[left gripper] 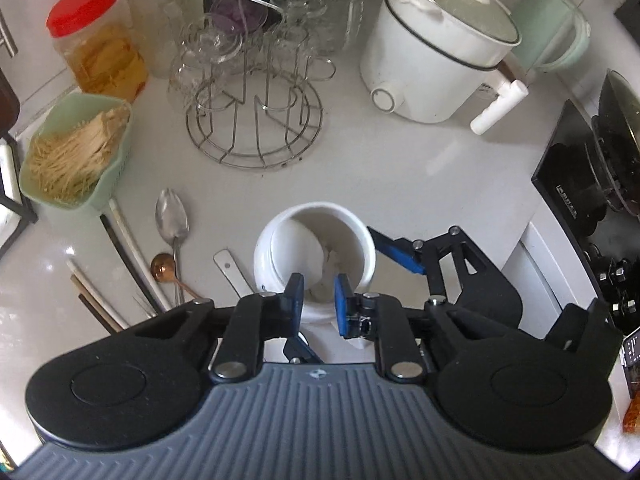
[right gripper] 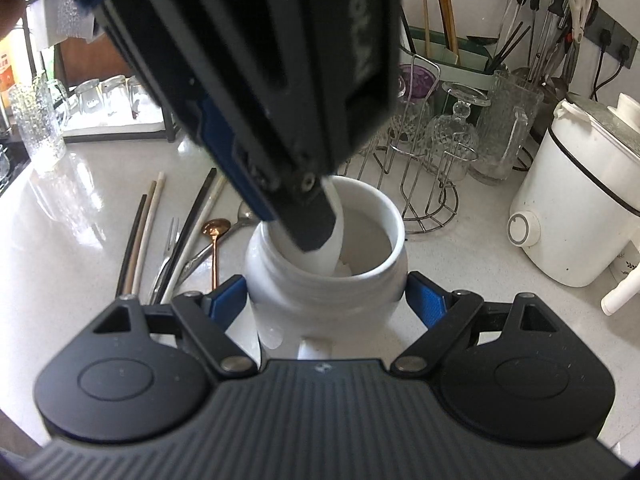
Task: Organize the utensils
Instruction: 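Lower the white spoon into the mug and open the left gripper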
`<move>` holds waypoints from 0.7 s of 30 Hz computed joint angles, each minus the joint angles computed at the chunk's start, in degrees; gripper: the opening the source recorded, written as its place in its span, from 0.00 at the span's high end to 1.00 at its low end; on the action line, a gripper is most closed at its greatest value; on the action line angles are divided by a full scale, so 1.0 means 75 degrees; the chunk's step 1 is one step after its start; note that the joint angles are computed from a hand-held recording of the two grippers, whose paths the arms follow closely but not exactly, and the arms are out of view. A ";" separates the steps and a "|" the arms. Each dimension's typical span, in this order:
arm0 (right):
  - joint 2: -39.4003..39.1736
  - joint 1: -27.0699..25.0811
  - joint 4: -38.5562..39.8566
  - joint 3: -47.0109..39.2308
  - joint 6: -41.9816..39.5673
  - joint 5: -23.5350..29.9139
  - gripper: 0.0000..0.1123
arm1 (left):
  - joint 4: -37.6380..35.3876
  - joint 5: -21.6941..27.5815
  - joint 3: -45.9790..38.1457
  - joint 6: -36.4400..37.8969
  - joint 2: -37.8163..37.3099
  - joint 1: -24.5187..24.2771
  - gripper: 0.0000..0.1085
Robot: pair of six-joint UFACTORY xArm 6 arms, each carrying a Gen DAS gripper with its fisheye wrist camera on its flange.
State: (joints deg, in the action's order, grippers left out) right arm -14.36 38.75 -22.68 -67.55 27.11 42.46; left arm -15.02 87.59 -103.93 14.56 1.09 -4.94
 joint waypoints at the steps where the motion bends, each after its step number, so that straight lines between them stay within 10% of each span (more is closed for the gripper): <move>1: 0.0006 0.0009 -0.0024 -0.0006 0.0033 -0.0002 0.21 | 0.0047 -0.0014 -0.0006 -0.0012 0.0002 -0.0010 0.82; 21: 0.0171 0.0034 -0.0146 -0.0170 0.0231 0.0017 0.21 | -0.0255 -0.1185 0.0936 0.0258 -0.1304 0.0448 0.74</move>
